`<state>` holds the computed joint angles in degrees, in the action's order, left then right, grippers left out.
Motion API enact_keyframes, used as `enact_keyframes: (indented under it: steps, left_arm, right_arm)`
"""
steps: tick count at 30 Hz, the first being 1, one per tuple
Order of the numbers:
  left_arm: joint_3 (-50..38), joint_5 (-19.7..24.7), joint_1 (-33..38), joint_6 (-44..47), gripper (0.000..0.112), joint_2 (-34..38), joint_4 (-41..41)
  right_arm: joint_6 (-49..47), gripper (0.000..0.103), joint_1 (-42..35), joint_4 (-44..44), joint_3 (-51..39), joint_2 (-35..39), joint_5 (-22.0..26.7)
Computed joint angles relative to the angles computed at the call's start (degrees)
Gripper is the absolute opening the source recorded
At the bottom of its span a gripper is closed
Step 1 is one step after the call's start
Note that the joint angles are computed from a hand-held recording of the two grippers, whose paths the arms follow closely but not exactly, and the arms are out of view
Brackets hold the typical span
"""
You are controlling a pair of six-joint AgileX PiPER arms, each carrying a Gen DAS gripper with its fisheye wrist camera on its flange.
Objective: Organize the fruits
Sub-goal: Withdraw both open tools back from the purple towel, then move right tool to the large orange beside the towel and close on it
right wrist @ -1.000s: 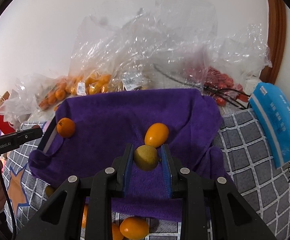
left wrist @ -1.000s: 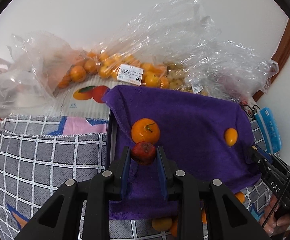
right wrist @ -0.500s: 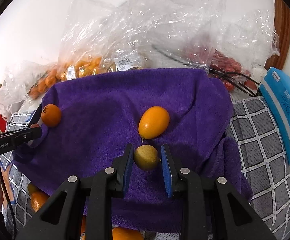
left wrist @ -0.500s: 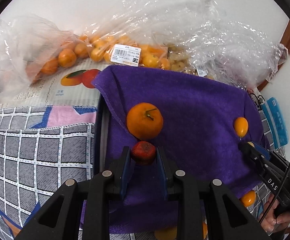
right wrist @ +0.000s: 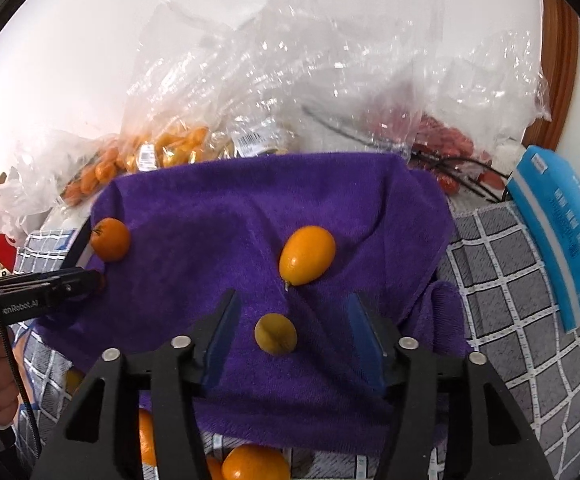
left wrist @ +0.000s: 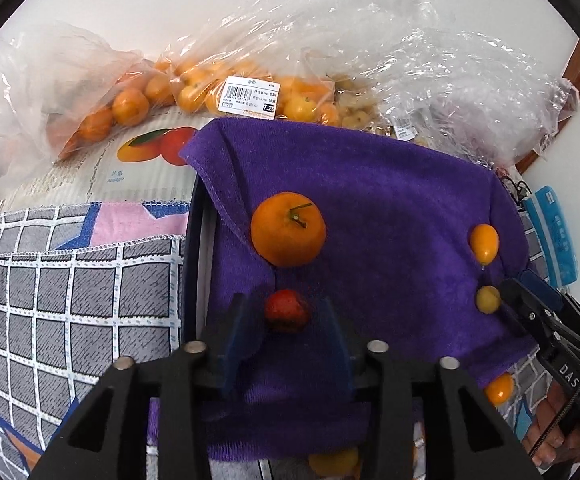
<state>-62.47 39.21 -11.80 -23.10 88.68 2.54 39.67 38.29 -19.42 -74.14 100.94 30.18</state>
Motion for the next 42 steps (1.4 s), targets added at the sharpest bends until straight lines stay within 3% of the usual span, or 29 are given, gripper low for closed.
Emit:
enact_keyframes:
  steps: [4,14,20,28,36,42]
  left_arm:
    - [1.20,0.75,-2.22,-4.01,0.047,-3.77,4.02]
    - [6.75,4.30,-10.71,-16.39,0.047,-18.03,15.74]
    - [8.78,8.49,-16.27,-25.44,0.047,-24.58,21.41]
    - [10.60,14.67,-25.11,-34.54,0.047,-30.53,27.57]
    - [12.09,21.04,-30.67,-38.84,0.047,-33.41,31.18]
    - [14.92,20.30,-26.61,-35.33,0.047,-35.15,29.01]
  right_arm:
    - [5.19,0.061,2.07,-5.22,0.50,-2.72,3.01]
    - [16.37,0.061,7.21,-14.87,6.25,-13.78,9.88]
    - [14.90,0.060,9.18,-10.87,7.17,-18.64,13.70]
    - [22.41,0.060,16.16,-16.59,11.21,-24.37,17.80]
    - [24.30,0.060,17.76,-15.43,14.40,-26.61,17.21]
    - [23.89,0.060,18.70,-15.91,16.26,-25.89,14.99]
